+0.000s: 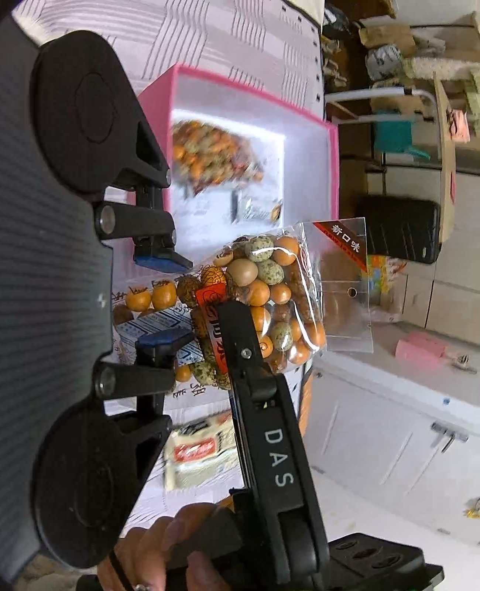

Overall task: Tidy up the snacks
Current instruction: 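Carry the peanut bag over the pink box and open the right tool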

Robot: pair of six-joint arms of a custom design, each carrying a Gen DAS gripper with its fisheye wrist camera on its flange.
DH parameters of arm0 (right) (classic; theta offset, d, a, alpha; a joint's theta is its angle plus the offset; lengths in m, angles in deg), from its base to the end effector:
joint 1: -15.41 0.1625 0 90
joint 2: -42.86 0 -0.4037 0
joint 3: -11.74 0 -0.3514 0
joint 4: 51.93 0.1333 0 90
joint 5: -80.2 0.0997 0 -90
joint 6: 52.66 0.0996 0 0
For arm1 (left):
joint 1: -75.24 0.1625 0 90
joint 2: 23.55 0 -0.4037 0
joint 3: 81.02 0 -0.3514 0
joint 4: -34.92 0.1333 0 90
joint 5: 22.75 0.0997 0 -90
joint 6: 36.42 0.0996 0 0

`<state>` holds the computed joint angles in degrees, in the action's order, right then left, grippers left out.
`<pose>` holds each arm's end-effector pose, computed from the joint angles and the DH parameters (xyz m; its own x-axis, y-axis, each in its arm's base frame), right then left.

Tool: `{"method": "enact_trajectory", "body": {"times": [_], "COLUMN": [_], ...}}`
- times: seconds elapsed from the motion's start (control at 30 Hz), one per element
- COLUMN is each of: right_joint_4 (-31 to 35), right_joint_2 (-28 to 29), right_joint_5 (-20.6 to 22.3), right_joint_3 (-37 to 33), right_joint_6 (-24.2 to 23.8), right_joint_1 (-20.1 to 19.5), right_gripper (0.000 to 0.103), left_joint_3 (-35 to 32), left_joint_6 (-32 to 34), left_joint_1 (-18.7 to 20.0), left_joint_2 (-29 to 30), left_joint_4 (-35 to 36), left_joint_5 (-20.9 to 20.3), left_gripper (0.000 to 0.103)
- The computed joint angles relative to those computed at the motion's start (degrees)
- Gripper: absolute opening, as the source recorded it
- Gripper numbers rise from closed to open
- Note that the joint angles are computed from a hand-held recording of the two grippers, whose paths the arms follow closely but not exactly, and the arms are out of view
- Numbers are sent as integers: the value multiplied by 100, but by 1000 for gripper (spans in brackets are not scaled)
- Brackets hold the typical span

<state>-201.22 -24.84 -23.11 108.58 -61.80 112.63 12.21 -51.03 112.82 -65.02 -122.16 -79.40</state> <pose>0.1843 -0.5764 0.3312 -0.9502 -0.1438 0.2763 -0.2630 0.8458 -0.4643 -0.3910 -0.5382 0.0999 -0.7972 0.4065 -0.4464 0.5821 0.7138 -0.3894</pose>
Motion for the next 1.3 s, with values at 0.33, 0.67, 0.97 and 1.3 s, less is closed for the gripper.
{"method": "enact_trajectory", "body": {"times": [0.33, 0.67, 0.97, 1.3], "right_joint_4": [-95, 110, 2, -410], "right_joint_2": [1162, 1773, 1179, -235], "right_joint_5": [500, -424, -815, -621], "right_joint_3": [-1102, -1423, -1065, -176], "right_joint_6": [319, 386, -364, -1340], "right_joint_1": [-197, -158, 53, -76], "right_gripper": [47, 56, 67, 68], "left_joint_3": [-730, -1436, -1218, -867], "left_joint_6": [792, 812, 686, 573], "left_joint_1": [720, 1176, 910, 287], "left_joint_2": [378, 851, 776, 266], "left_joint_4": [-454, 133, 295, 518], "left_joint_5": [88, -95, 648, 423], "left_gripper": [32, 32, 38, 41]}}
